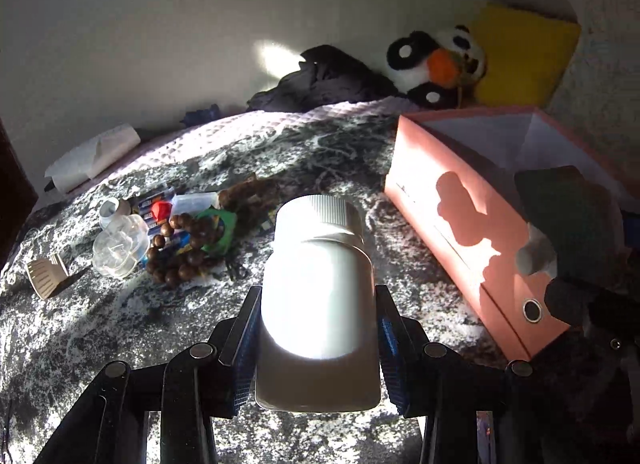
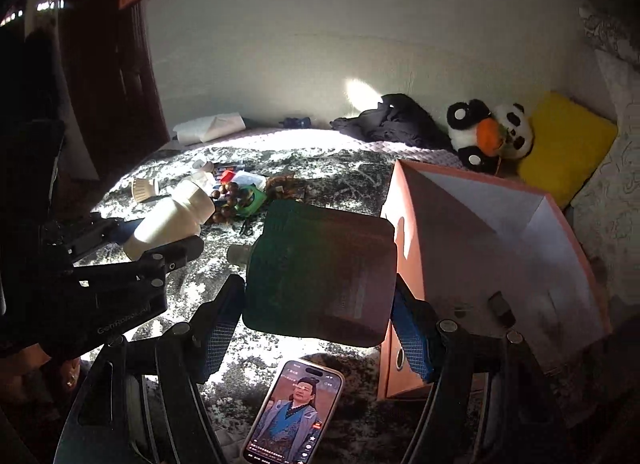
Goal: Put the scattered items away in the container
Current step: 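Carry the white bottle and pouch with both tools over the pink box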
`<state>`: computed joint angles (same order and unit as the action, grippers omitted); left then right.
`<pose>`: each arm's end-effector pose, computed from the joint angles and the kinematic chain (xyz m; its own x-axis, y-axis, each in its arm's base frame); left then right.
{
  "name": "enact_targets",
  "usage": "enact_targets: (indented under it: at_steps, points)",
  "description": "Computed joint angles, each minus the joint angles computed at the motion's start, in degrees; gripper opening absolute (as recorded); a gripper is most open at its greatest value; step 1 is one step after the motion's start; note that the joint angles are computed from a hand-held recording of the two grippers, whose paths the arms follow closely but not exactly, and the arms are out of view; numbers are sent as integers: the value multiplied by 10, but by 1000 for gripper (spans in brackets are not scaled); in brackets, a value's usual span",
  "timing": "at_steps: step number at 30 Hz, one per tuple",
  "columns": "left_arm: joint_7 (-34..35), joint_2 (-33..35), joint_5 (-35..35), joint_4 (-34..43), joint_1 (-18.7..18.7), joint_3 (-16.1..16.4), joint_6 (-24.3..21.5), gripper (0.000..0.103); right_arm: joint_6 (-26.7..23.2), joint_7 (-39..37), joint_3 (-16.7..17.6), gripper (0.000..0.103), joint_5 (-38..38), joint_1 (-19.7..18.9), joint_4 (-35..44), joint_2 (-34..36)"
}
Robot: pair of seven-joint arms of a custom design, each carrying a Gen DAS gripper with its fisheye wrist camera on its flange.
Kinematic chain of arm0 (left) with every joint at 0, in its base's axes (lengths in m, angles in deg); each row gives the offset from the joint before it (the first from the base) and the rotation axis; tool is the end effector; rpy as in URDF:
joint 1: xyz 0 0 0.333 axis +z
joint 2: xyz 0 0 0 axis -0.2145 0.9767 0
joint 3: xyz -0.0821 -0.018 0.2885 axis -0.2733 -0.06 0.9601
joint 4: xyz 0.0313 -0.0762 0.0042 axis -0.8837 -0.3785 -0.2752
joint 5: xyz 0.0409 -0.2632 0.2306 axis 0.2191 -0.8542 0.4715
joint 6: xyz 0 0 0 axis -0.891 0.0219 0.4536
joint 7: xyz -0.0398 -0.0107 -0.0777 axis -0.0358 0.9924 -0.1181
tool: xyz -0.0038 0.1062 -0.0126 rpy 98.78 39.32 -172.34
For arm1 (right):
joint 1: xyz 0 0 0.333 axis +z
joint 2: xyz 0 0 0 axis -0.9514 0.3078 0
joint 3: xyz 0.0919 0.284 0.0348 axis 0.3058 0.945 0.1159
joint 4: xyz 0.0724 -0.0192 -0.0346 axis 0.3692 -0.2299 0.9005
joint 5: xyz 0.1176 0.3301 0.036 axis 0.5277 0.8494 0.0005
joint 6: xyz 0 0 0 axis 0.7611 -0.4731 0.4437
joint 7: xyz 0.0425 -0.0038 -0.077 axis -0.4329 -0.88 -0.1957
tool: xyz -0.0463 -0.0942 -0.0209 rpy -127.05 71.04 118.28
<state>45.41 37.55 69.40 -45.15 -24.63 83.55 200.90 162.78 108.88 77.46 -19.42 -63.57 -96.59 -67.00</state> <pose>0.6244 -0.1247 0.4116 -0.1202 -0.9925 -0.0238 -0.6776 0.0996 -0.7286 0.5908 0.1865 0.4410 0.4202 -0.9073 -0.0138 -0.6130 -0.2726 -0.7415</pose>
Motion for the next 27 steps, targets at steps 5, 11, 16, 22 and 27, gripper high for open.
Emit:
enact_targets:
  at_steps: [5, 11, 16, 22, 27]
  points:
    - [28, 12, -15, 39, 0, -44, -14, 46, 17, -21, 9, 74, 39, -36, -31, -29]
    - [60, 42, -36, 106, -16, -72, -45, 46, 35, 6, -36, 74, 34, -30, -46, -49]
    - [92, 85, -55, 179, -25, -94, -86, 46, 40, 30, -51, 74, 23, -48, -48, -52]
    - [130, 166, -75, 309, -44, -110, -155, 46, 42, 125, -132, 74, -58, -22, -39, -40]
    - [158, 257, -87, 454, -65, -111, -226, 46, 28, 201, -177, 74, -125, -19, -19, -15]
